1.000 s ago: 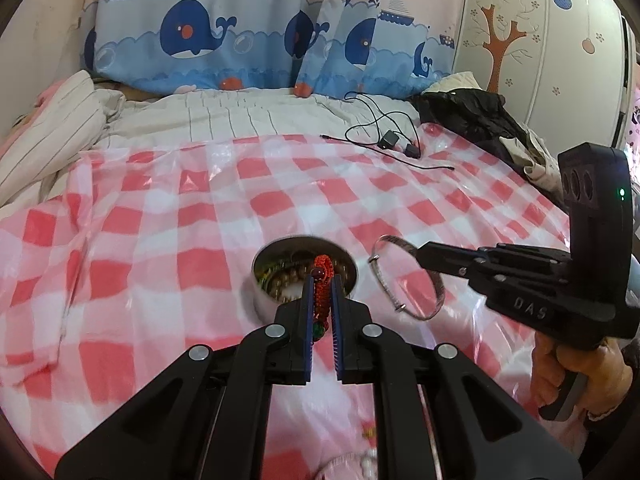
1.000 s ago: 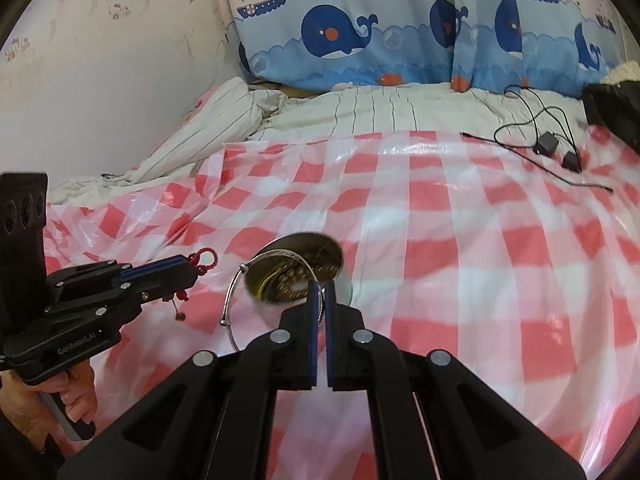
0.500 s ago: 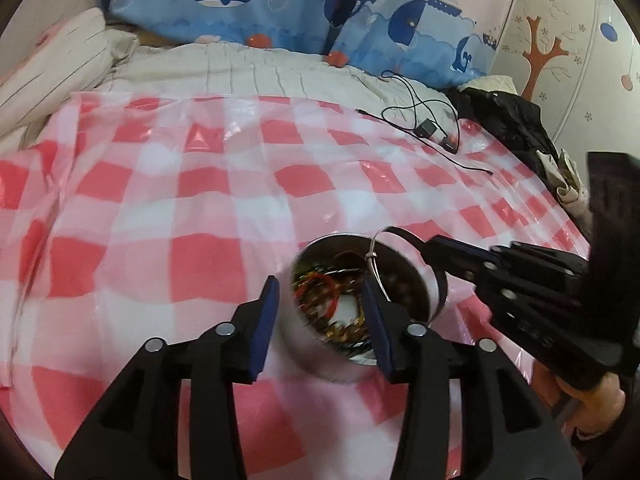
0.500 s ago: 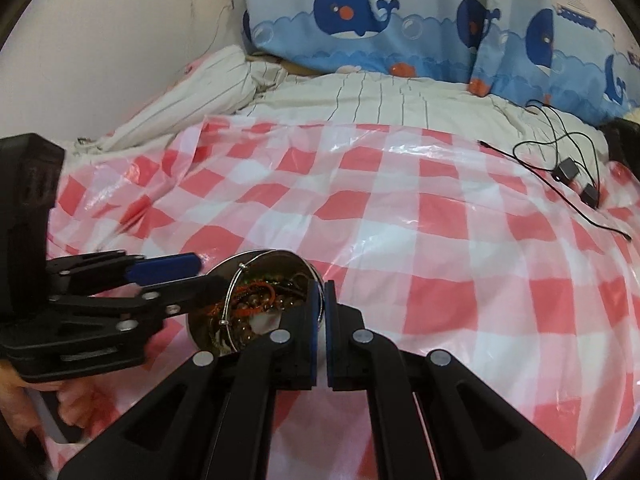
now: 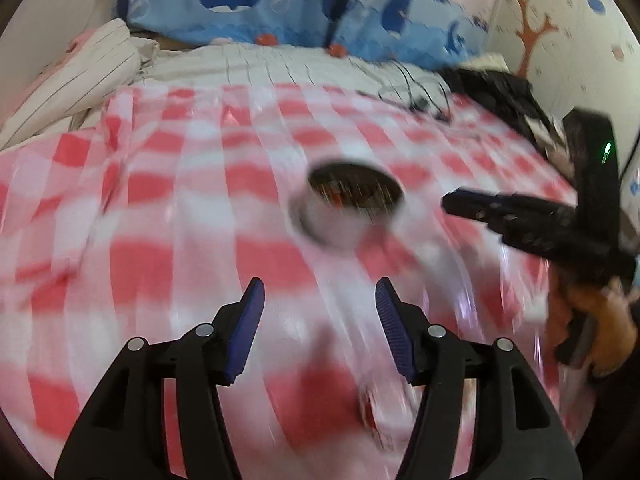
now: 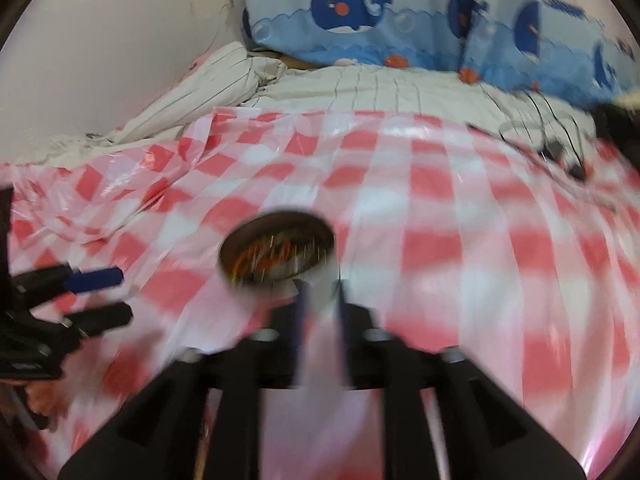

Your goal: Organize jewelry

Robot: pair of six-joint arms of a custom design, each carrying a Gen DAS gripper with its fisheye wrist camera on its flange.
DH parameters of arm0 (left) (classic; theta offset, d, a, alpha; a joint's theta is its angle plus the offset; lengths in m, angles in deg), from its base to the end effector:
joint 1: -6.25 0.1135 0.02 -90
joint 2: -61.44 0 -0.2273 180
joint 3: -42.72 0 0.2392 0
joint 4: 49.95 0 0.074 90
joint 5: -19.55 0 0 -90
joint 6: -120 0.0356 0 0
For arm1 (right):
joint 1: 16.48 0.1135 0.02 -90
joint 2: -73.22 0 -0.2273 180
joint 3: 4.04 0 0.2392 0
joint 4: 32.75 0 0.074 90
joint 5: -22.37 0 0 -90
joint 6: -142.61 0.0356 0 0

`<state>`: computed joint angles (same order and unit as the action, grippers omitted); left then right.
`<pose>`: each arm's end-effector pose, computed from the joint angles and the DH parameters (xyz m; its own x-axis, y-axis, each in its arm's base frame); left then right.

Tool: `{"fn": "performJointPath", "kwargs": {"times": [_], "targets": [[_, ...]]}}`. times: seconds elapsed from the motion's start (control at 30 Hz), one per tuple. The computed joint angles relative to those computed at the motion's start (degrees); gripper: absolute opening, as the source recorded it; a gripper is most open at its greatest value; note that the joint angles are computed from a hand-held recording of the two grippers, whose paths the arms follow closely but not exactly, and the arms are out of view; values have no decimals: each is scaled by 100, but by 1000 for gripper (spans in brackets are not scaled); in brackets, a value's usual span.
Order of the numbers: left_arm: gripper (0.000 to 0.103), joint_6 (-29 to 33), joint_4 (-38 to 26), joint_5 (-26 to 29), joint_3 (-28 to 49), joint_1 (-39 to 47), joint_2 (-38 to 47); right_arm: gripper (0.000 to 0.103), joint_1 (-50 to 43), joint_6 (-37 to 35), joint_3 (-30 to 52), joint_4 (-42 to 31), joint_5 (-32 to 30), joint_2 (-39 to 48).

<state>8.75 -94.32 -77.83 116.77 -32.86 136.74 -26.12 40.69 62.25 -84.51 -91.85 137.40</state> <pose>0.2185 -0.1718 0.2500 -0.7183 0.1208 -0.6851 0.3171 0.9334 -0.1679 0.2282 -0.0239 0.2458 -0.7126 -0.0700 -0.6981 -0.2620 0.9496 0.1722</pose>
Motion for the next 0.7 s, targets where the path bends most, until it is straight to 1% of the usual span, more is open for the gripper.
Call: {"fn": "performJointPath", "kwargs": {"times": [0.03,0.07,0.13,0.17,0.2,0.27,0.3,0.33,0.37,0.4,0.43,0.57,0.7], "targets": [[55,-111,-88,-136,-188,-254,-210,37,-82,62,-178,145,-177,-184],[55,-189,-141,-253,-321,-451,-370,37,-453,-249,-370,-669,-371,-655],[55,-404,-319,-721,-535,-1009,-689,37,-883,-437,-725,-1227,-693,-1374],[55,-479,-358,-839,-588,-1160,-758,37,-985,-454,-820,-1392,-775,-1589],[56,-575,-418,-973,-618,-1337,-803,38,-981,-451,-823,-1389,-770,-1593],[57,-607,-538,-1199,-516,-1543,-651,42,-1125,-427,-1091,-1644,-871,-2036],[57,-581,-568,-1293,-472,-1596,-564,45,-1100,-334,-1296,-1646,-823,-2209],[57,-580,-618,-1393,-424,-1641,-475,45,-1050,-249,-1462,-1609,-760,-2312],[57,-590,-650,-1409,-380,-1644,-410,45,-960,-152,-1630,-1536,-648,-2399],[57,-595,-658,-1347,-368,-1605,-370,45,-693,5,-1758,-1390,-358,-2417],[57,-587,-651,-1298,-364,-1551,-343,45,-538,90,-1781,-1321,-213,-2431],[57,-569,-671,-1146,-335,-1297,-245,45,-541,34,-1829,-1317,-346,-2647],[57,-514,-705,-1241,-233,-1323,-111,45,-289,57,-1831,-1255,-161,-2579]]}}
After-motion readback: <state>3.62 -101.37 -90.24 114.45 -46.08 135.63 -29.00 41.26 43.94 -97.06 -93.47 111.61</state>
